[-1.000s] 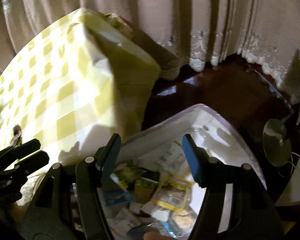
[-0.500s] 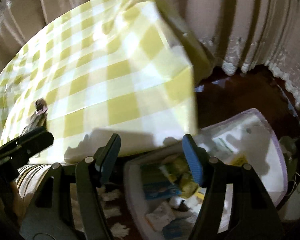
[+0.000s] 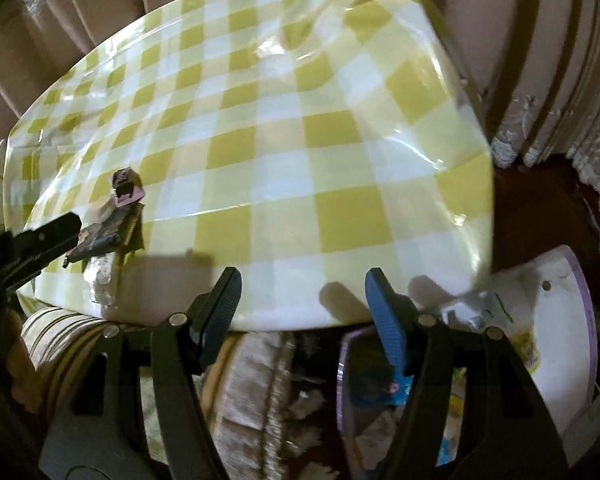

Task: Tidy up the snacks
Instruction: 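Move both tools back over the remaining snacks on the table, then grasp the clear cookie bag with the left tool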

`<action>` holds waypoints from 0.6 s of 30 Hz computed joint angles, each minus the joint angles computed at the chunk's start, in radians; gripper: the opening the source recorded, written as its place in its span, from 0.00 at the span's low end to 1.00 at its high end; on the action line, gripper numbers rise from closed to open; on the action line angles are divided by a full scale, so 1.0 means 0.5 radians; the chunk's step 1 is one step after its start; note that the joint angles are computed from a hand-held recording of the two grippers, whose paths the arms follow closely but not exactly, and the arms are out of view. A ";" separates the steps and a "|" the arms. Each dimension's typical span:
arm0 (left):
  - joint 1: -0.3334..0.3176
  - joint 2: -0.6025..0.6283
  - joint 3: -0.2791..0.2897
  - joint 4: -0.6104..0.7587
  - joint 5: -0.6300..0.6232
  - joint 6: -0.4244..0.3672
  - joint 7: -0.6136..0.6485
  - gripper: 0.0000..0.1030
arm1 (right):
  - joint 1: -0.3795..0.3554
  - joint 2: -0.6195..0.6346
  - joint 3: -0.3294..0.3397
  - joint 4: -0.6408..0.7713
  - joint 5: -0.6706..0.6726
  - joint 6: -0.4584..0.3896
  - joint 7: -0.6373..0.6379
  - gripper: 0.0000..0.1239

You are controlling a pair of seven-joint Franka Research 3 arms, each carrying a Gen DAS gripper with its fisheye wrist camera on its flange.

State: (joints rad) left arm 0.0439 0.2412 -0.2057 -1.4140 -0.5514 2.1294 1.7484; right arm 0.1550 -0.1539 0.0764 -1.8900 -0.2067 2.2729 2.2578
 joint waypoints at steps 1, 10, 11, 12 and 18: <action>0.005 0.043 0.010 0.051 0.006 -0.018 -0.043 0.54 | 0.006 0.022 0.002 0.022 0.010 0.006 -0.016 0.55; 0.042 0.420 -0.009 0.519 0.237 -0.252 -0.349 0.54 | 0.056 0.142 -0.016 0.140 0.053 0.013 -0.077 0.55; 0.046 0.468 -0.021 0.584 0.251 -0.283 -0.366 0.54 | 0.060 0.153 -0.018 0.152 0.049 0.009 -0.077 0.55; 0.047 0.512 -0.030 0.644 0.268 -0.305 -0.382 0.54 | 0.063 0.161 -0.021 0.161 0.048 0.005 -0.078 0.55; -0.005 0.778 -0.048 1.033 0.452 -0.449 -0.512 0.54 | 0.086 0.209 -0.034 0.209 0.054 -0.009 -0.093 0.56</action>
